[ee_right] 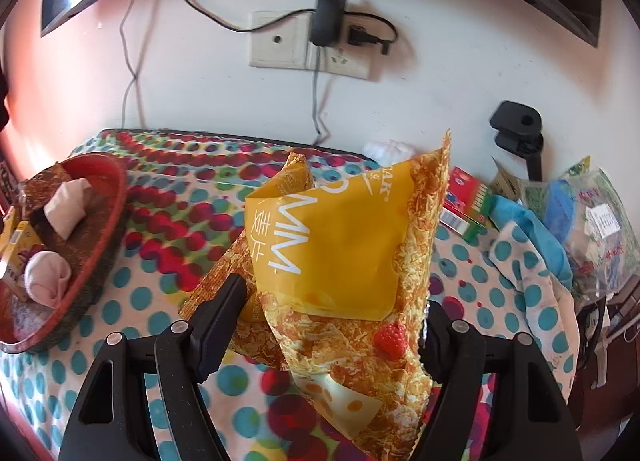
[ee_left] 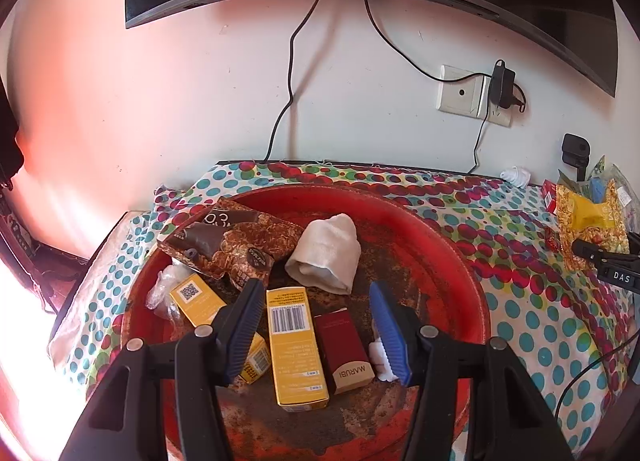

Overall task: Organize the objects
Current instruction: 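Carry the large yellow snack bag into the red tray and release it with the right gripper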

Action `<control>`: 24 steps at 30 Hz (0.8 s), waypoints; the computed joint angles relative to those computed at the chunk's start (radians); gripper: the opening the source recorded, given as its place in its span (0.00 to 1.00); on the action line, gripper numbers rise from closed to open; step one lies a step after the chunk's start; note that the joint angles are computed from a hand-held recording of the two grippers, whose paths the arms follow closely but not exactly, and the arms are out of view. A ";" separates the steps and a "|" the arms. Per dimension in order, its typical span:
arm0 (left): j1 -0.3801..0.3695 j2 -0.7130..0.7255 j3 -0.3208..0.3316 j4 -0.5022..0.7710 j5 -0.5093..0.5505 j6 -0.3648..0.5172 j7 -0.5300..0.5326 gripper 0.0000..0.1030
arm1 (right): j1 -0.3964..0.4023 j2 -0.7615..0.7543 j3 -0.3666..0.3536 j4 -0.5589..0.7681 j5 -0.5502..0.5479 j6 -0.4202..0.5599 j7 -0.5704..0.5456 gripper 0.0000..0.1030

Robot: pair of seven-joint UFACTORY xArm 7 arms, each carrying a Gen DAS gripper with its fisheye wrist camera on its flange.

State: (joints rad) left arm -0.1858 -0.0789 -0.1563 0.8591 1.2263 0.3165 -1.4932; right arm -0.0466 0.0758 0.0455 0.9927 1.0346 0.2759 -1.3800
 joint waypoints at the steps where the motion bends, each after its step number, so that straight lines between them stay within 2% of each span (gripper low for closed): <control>1: 0.002 -0.006 0.002 -0.004 -0.001 -0.003 0.003 0.55 | 0.004 -0.015 0.003 -0.010 -0.006 0.007 0.003 0.71; 7: 0.041 -0.050 0.014 -0.039 0.018 -0.026 -0.041 0.55 | 0.057 -0.092 -0.005 -0.068 -0.023 0.048 -0.002 0.71; 9: 0.059 -0.062 0.018 -0.054 0.004 -0.045 -0.035 0.55 | 0.085 -0.113 -0.004 -0.093 -0.034 0.016 0.029 0.71; 14: 0.099 -0.085 0.014 -0.084 -0.036 -0.056 -0.002 0.55 | 0.146 -0.156 -0.018 -0.133 -0.054 0.030 0.048 0.71; 16: 0.118 -0.102 0.018 -0.102 -0.057 -0.082 0.015 0.55 | 0.172 -0.173 -0.013 -0.153 -0.082 0.002 0.096 0.71; 20: 0.163 -0.140 0.000 -0.128 -0.074 -0.083 0.023 0.55 | 0.226 -0.205 -0.017 -0.174 -0.110 0.000 0.173 0.71; 24: 0.203 -0.171 -0.012 -0.154 -0.110 -0.078 0.045 0.55 | 0.271 -0.215 -0.003 -0.176 -0.172 -0.023 0.298 0.71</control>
